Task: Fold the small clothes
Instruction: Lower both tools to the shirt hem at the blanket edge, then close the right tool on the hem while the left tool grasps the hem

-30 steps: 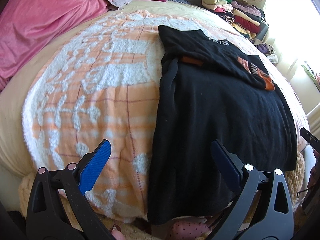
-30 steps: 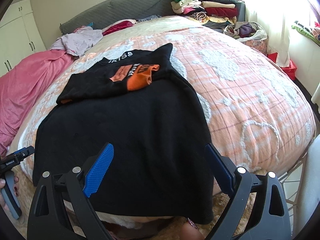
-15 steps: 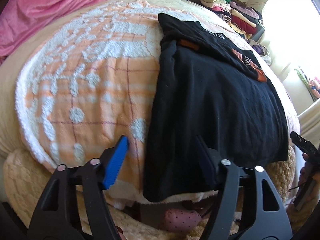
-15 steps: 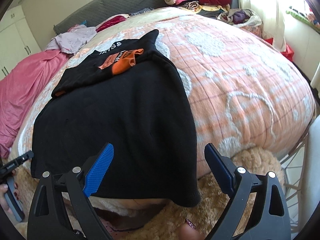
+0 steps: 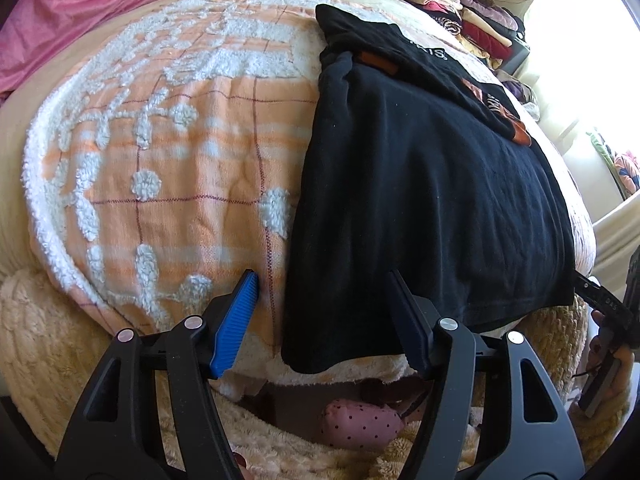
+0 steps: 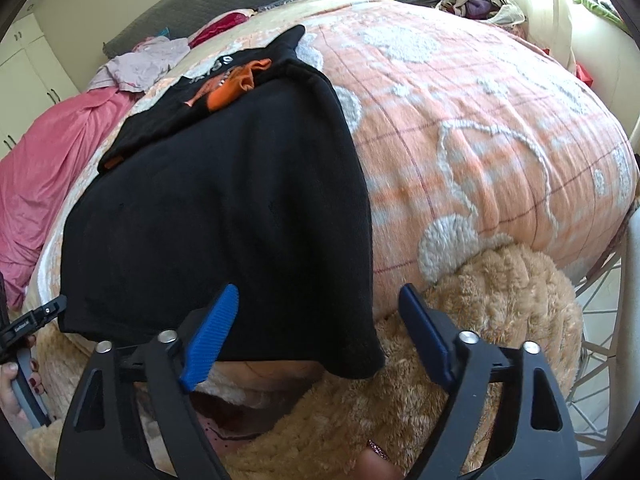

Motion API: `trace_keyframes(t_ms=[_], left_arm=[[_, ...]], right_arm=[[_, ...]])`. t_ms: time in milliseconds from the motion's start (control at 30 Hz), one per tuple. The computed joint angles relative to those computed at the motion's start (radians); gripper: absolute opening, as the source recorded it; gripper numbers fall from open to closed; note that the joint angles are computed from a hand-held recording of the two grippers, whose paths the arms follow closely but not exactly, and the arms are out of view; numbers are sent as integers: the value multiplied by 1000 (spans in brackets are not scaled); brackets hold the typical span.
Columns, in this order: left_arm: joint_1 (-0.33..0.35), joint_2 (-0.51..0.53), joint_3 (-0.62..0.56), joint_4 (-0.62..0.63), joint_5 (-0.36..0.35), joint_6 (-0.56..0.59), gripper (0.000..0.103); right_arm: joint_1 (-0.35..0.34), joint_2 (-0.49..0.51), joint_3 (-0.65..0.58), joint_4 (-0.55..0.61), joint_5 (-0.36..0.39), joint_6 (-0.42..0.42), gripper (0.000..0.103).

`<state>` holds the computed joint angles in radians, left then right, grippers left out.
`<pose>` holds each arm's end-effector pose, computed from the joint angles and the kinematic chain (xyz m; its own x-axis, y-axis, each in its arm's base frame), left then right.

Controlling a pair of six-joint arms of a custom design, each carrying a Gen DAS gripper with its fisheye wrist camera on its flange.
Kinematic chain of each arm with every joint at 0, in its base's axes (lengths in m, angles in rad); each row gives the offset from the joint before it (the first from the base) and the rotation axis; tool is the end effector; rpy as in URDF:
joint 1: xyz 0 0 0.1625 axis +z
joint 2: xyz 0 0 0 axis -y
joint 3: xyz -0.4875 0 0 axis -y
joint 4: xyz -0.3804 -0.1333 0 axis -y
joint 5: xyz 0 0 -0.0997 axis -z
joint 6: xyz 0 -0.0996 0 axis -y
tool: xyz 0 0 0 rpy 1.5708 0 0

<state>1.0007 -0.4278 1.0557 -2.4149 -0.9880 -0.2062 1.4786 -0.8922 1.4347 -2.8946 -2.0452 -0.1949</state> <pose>-0.3094 -0.8311 0.0814 -0.8583 0.1754 -0.4822 0.3590 0.8767 -0.3200 0.0170 -0.7698 0.3529 -0.8526 0.2577 0.4546 -0.1017 0.7715 -0.6281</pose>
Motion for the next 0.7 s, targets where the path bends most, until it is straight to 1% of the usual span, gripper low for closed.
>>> trace_keyframes(t_ms=[100,133,167,200,267,300,333,367,433,467,567,700], left_arm=[[1,-3,5,3,-2,-4,57],[1,-5,10,2,-4,-7,58],[2,-5,10,3,-9,-8,60],[4,-6,11,5,-14,-12,61],[5,-4,6,9,-16,-15,61],[5,-4,6,10,-16,-15,61],[5,-3,4,11,-16,-15,61],[5,-3,3,12,-17,-16,61],[5,-1,-2,16,-21,-23,60],[5,-3,0,13,-27,-27,55],[3,-13,14,4,-35,-33,49],[1,-29,34,-8,-53,-38,48]], right_arm=[[-9,9,-12,31,4,25,63],[-14,10,-13,40,16,29,58],[-18,11,-12,41,29,30,57],[-18,11,-9,36,31,22,52],[-15,8,-2,22,38,-9,38],[-11,7,5,4,33,-32,24],[-5,6,9,-10,21,-54,15],[-3,5,11,-15,17,-66,11],[-1,-6,26,-35,30,-89,9],[-1,-16,37,-50,52,-96,9],[-4,-40,54,-82,106,-96,8],[-1,-57,61,-123,134,-91,8]])
